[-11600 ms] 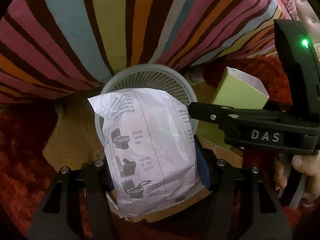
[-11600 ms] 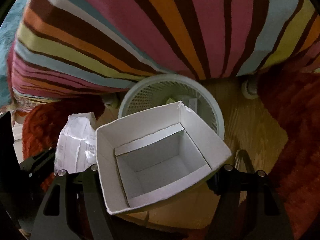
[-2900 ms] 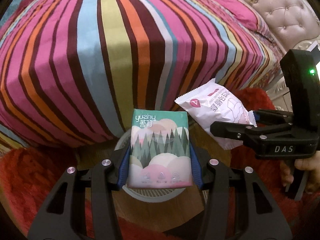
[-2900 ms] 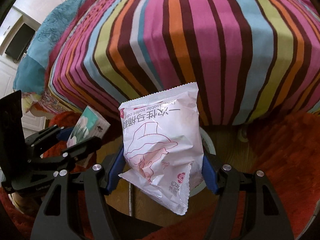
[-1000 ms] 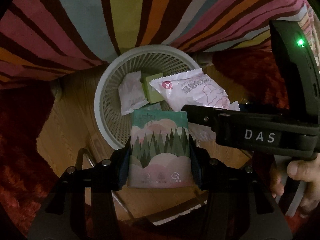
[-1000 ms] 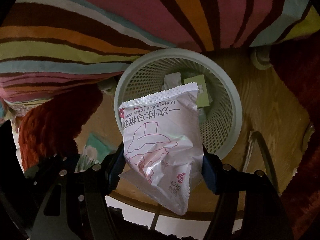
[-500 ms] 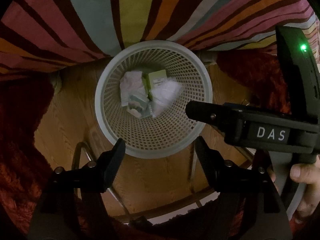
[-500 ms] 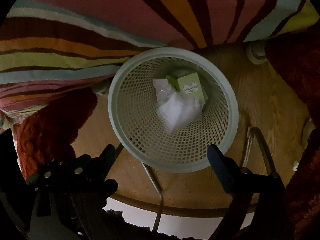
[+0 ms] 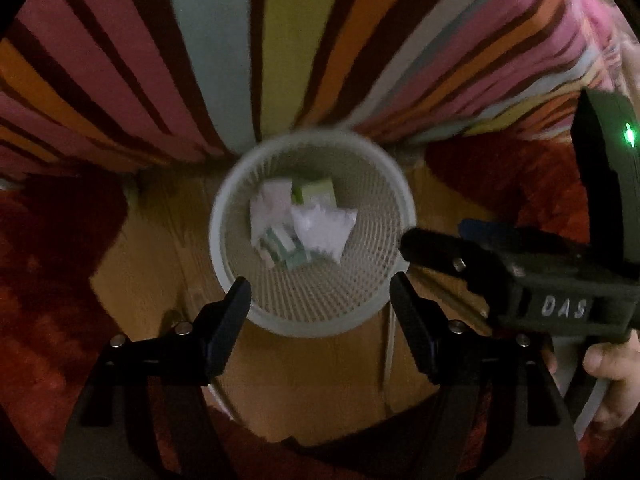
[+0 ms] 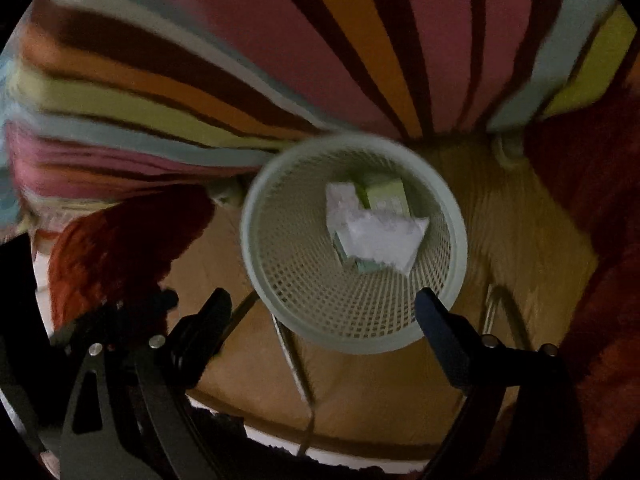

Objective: Collect trash
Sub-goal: 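Raise both tools back toward the two small boxes on the bed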

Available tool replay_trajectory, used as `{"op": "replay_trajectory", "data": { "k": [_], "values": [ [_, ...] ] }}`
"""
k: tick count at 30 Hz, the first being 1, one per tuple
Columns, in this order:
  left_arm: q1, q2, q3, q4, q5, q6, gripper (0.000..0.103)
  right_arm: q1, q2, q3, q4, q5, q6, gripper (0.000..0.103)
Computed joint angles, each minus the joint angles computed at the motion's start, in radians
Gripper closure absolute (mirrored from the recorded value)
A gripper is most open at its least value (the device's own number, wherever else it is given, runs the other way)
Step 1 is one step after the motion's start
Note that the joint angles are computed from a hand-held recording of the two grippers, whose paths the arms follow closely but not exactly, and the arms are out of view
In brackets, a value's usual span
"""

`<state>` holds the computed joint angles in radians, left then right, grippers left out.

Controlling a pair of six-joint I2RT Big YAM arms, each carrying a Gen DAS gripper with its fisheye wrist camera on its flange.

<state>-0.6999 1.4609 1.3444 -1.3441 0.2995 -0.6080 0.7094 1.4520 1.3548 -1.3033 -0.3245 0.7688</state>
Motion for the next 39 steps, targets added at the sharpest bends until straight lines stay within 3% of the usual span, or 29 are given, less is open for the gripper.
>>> {"op": "replay_trajectory", "data": {
  "k": [4, 11, 14, 20, 28, 35, 39],
  "values": [
    [0.001, -0.052, 0.034, -0.008, -0.112, 0.033, 0.033, 0.011, -0.060, 0.045, 0.027, 0.108, -0.099, 0.014],
    [0.029, -0.090, 0.121, 0.001, -0.300, 0.096, 0.033, -0.009, -0.132, 0.125, 0.154, 0.348, -0.223, 0.014],
    [0.061, -0.079, 0.164, 0.030, -0.325, 0.121, 0.033, -0.041, -0.124, 0.152, 0.207, 0.419, -0.287, 0.014],
    [0.133, -0.007, 0.295, 0.093, -0.341, 0.128, 0.033, -0.101, -0.073, 0.195, 0.316, 0.428, -0.362, 0.014],
    [0.192, 0.171, 0.549, 0.104, -0.360, 0.132, 0.033, -0.139, 0.058, 0.355, 0.344, 0.392, -0.489, 0.014],
    [0.249, 0.415, 0.920, 0.001, -0.337, 0.105, 0.033, -0.180, 0.204, 0.535, 0.308, 0.329, -0.613, 0.014],
    [0.273, 0.648, 1.308, -0.157, -0.303, 0.086, 0.033, -0.205, 0.283, 0.641, 0.265, 0.300, -0.655, 0.015]
  ]
}}
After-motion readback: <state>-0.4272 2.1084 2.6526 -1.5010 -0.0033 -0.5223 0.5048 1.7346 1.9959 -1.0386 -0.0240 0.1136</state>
